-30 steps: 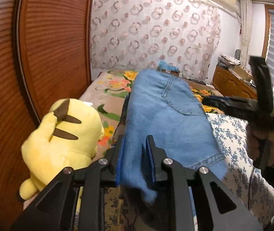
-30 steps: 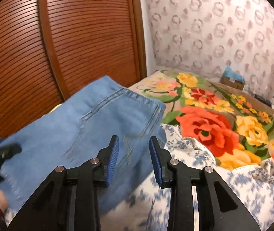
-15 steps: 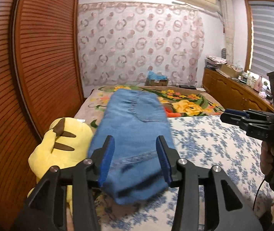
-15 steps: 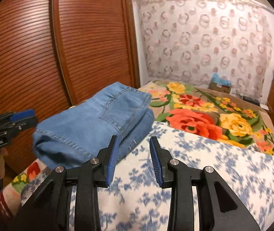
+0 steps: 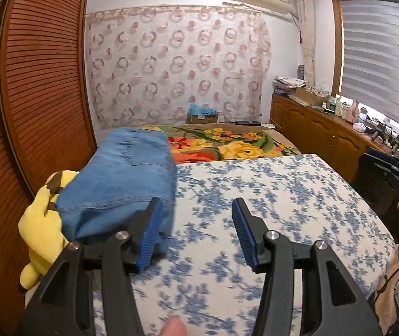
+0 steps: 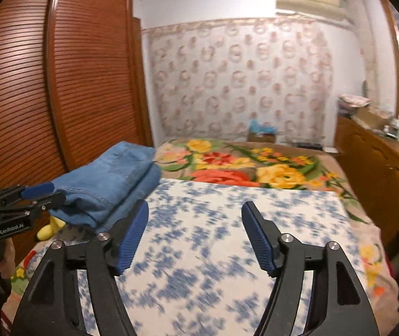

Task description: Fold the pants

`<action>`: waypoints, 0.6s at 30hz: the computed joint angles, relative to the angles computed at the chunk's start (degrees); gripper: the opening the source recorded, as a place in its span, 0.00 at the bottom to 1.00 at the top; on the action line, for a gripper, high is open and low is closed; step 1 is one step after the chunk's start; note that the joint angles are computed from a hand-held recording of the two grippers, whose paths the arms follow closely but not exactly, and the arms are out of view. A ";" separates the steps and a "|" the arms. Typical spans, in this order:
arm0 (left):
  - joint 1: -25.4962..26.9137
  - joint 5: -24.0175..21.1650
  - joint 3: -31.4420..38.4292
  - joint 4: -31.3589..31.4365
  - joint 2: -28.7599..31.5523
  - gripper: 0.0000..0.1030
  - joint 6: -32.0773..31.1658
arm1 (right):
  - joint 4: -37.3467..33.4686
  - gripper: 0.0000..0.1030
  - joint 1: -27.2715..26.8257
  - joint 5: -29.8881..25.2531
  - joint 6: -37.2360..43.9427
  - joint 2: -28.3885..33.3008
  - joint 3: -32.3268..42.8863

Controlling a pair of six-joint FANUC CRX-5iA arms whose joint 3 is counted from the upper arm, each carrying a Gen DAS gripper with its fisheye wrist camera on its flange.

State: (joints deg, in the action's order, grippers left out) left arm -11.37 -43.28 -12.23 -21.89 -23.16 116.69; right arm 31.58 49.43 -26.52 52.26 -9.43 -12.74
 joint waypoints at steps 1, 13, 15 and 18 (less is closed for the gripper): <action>-1.39 -0.50 0.65 -0.88 0.38 0.49 1.38 | 1.68 0.72 -0.05 -0.18 -1.69 -1.02 -1.18; -12.16 -6.59 6.19 -11.14 1.77 0.57 11.52 | 14.26 0.78 -0.44 -2.12 -14.25 -9.06 -9.25; -13.96 -8.17 6.95 -13.08 1.74 0.57 13.32 | 16.80 0.79 -0.42 -2.51 -16.97 -10.03 -10.32; -15.19 -9.20 7.35 -14.23 1.60 0.58 14.47 | 19.11 0.81 -0.25 -3.07 -19.40 -10.77 -11.26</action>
State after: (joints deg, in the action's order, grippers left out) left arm -26.55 -52.47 -4.88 -36.12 -21.56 131.16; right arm 50.69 49.18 -29.59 32.86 -20.19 -24.01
